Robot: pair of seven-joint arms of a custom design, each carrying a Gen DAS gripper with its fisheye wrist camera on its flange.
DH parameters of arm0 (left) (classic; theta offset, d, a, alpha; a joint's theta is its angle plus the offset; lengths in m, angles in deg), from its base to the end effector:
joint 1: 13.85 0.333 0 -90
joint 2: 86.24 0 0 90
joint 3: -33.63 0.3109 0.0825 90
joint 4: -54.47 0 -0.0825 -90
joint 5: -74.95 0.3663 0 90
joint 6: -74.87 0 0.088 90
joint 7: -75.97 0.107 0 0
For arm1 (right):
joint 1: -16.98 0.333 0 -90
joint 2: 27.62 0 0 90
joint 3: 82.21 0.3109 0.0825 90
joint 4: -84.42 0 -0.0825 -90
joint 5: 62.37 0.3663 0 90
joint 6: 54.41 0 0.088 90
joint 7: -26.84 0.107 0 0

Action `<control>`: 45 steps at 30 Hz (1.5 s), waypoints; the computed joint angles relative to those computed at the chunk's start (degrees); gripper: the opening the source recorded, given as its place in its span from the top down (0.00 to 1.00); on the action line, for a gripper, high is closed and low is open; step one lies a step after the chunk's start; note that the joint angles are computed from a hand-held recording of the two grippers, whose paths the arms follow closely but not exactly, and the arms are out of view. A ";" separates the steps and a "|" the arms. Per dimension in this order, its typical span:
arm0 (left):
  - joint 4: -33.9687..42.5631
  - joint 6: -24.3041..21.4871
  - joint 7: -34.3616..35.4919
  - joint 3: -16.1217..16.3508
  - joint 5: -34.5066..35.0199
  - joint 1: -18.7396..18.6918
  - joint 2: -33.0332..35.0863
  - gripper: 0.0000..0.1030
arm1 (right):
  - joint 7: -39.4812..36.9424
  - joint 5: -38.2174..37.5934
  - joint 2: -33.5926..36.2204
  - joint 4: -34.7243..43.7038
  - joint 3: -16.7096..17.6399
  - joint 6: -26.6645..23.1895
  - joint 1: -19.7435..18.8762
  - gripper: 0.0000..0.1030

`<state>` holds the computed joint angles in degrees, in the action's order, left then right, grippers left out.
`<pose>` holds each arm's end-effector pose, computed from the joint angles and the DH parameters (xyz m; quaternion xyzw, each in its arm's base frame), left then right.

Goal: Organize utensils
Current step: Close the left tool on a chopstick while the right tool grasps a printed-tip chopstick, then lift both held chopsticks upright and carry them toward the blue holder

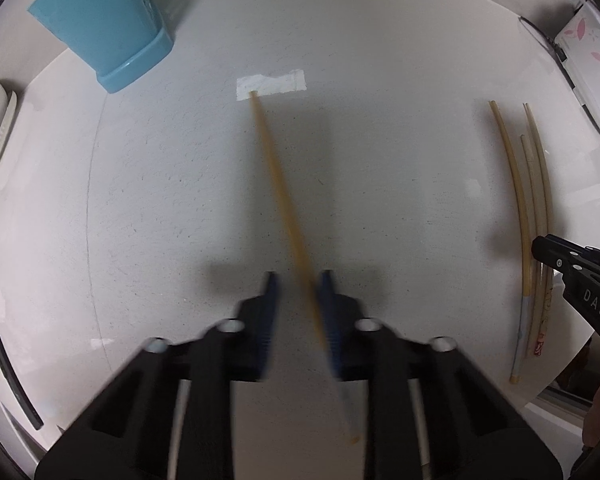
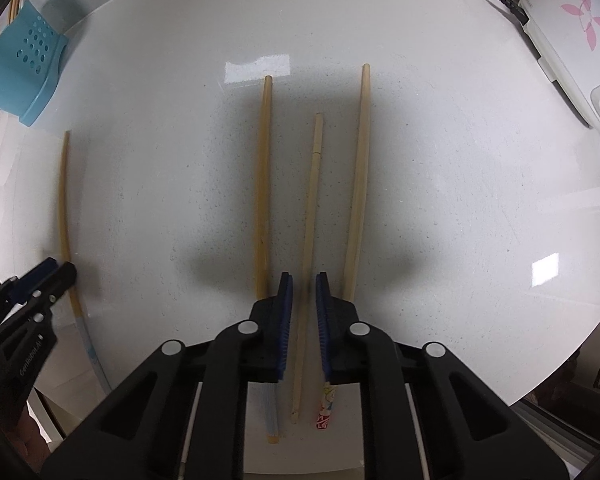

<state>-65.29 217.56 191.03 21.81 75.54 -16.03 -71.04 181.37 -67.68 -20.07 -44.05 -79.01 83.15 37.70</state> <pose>0.5638 -0.1372 0.3199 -0.4302 0.8997 -0.0625 0.0395 0.4823 0.2130 0.3196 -0.4478 0.8936 -0.0282 0.0133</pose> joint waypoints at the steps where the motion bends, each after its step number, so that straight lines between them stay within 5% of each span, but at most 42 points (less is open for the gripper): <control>1: -0.16 0.03 -0.40 0.02 0.02 -0.10 -0.03 0.93 | -0.21 0.18 0.31 0.53 -0.02 -0.57 -0.05 0.97; 16: 1.84 -1.36 2.40 -0.65 -4.17 1.50 1.06 0.94 | -0.34 0.27 1.19 4.76 -0.68 -2.57 -0.37 0.97; 37: 1.80 -2.24 13.24 1.30 -16.20 4.52 -6.33 0.94 | 5.07 -8.29 0.12 9.63 -0.50 -2.37 0.92 0.97; 45: 1.66 -0.43 14.28 1.81 -19.41 3.61 -7.99 0.94 | 7.89 -13.23 -4.81 4.66 0.68 -0.09 0.38 0.97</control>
